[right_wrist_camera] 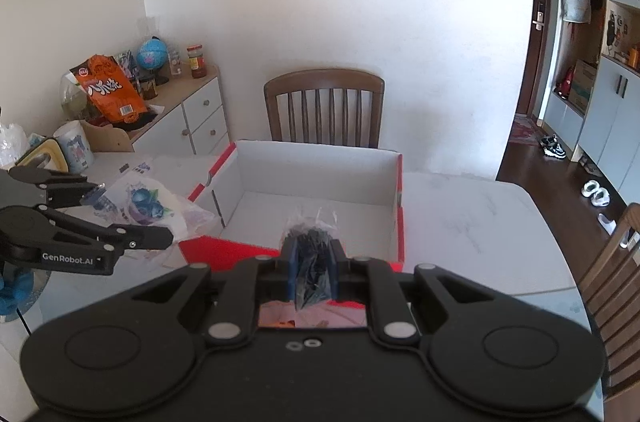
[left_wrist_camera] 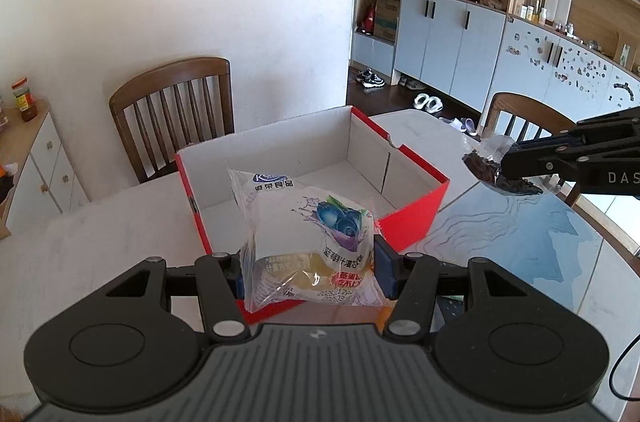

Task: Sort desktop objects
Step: 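Carry the bread bag and tea bag over the red box with both grippers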

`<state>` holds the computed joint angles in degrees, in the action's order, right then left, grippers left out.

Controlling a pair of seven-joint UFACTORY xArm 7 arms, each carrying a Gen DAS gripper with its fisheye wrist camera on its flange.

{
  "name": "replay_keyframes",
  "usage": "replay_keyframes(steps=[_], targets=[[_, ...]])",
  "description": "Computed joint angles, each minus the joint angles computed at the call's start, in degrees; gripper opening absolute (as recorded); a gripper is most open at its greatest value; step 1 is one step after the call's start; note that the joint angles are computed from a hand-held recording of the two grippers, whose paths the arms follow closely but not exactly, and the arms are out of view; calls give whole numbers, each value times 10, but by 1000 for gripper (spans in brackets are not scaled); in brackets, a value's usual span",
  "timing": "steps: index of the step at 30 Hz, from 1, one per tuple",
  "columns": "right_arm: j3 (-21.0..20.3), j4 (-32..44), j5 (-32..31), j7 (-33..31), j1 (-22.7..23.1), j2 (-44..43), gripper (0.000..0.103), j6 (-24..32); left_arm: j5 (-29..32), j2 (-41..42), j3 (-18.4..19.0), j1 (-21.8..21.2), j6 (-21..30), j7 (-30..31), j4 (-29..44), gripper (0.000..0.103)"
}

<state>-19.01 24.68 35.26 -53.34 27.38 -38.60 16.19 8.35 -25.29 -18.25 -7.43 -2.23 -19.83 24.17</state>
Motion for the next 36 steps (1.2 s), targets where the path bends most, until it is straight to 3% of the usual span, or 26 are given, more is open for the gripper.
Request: replay_keyframes(steps=[9,12,14,18,20,22,23,29,32,34,36], targets=[[0,40,14,-20,35,68,15,-45,2,91,50,-10,-18,56,64,55],[-14,59,25,-30,50,90,15,-55,6,126,36,15,-20,61,93,55],[-17,76,32,-38,53,113,13,-60,-14,152,83,-32,-17,85,114,55],[-22,103,64,-70,60,149,12,-58,-11,191,89,-33,-22,106,144,55],[-16,114,77,-93,58,172,12,-62,18,217,65,-1,-23,87,163,55],[-6,133,97,-105,53,202,11,-63,83,244,57,21,-12,33,186,55],[-10,140,116,-127,60,212,11,-64,81,262,65,13,-5,39,200,55],[21,145,125,-159,11,232,12,-20,-92,328,1,57,11,198,242,55],[43,127,113,-146,-27,226,17,7,-85,352,47,14,15,197,257,55],[54,115,119,-146,-46,223,20,20,-103,367,48,10,20,212,270,55],[69,103,119,-148,-64,221,20,23,-92,382,80,-18,28,209,286,55]])
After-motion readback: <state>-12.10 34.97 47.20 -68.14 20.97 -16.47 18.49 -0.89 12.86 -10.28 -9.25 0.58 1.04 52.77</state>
